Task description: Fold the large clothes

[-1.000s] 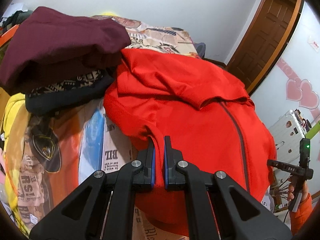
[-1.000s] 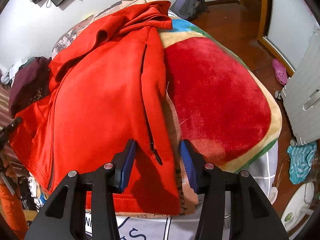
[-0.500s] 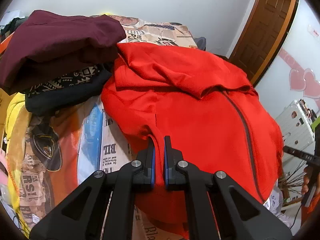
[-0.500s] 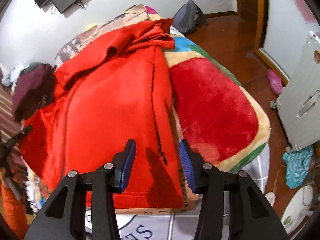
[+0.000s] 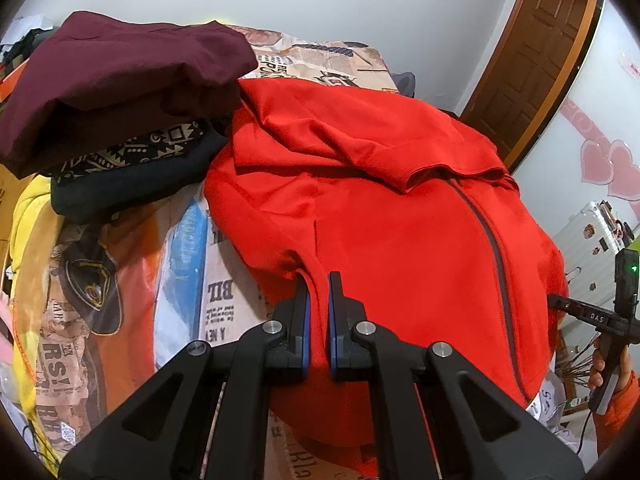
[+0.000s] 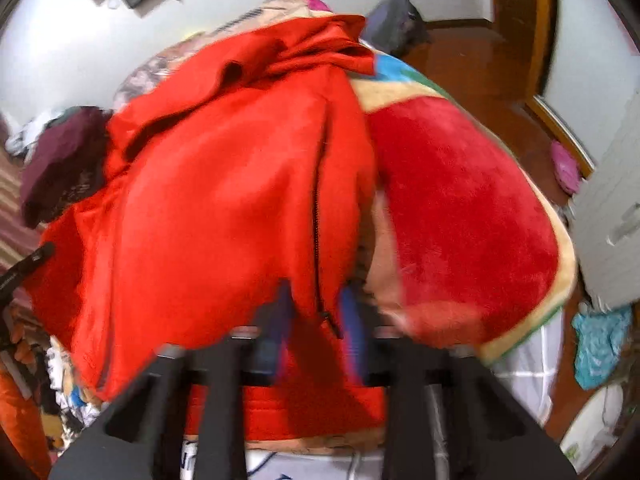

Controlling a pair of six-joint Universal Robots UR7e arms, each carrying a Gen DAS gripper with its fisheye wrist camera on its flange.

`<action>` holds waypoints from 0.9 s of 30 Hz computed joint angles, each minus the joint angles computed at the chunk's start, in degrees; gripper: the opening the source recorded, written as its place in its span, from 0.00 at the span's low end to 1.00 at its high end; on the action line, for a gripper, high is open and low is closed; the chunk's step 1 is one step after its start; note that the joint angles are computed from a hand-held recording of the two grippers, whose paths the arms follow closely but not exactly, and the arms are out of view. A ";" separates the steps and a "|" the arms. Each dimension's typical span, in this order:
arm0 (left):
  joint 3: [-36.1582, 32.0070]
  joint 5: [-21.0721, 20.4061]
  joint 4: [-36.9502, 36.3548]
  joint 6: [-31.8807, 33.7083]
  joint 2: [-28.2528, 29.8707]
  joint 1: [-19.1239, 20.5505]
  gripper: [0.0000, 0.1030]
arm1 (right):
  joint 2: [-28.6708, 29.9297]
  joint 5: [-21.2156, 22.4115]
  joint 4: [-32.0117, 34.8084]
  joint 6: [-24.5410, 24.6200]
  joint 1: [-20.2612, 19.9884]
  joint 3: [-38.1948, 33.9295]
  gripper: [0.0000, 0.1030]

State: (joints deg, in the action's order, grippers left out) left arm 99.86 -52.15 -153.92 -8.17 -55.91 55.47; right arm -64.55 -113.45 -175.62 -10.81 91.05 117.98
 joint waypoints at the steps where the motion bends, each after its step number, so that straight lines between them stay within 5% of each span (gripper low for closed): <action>1: -0.20 -0.49 -0.14 0.14 0.01 -0.01 0.05 | 0.17 0.52 -1.14 -0.58 0.34 0.05 0.12; 5: -1.57 -1.42 -1.95 1.92 0.31 -0.45 0.05 | 0.19 2.49 -3.95 -3.03 1.65 -1.14 0.12; 8: -3.77 -2.74 -4.72 3.52 0.90 -0.63 0.05 | -1.38 8.23 -1.36 -2.69 1.57 -4.26 0.11; 12: -10.12 -4.84 -8.93 5.50 3.33 0.22 0.05 | 0.43 9.31 1.08 -4.65 3.10 -11.41 0.11; 15: -17.87 -6.92 -10.58 7.06 7.02 1.50 0.05 | 4.11 7.40 0.91 -6.58 4.33 -18.40 0.11; 18: -28.19 -4.81 -10.60 9.92 12.94 2.68 0.05 | 8.73 5.47 1.04 -7.12 4.74 -26.98 0.11; 27: -63.06 2.93 8.04 8.81 32.84 7.36 0.05 | 24.56 0.51 19.06 -3.07 2.36 -55.56 0.14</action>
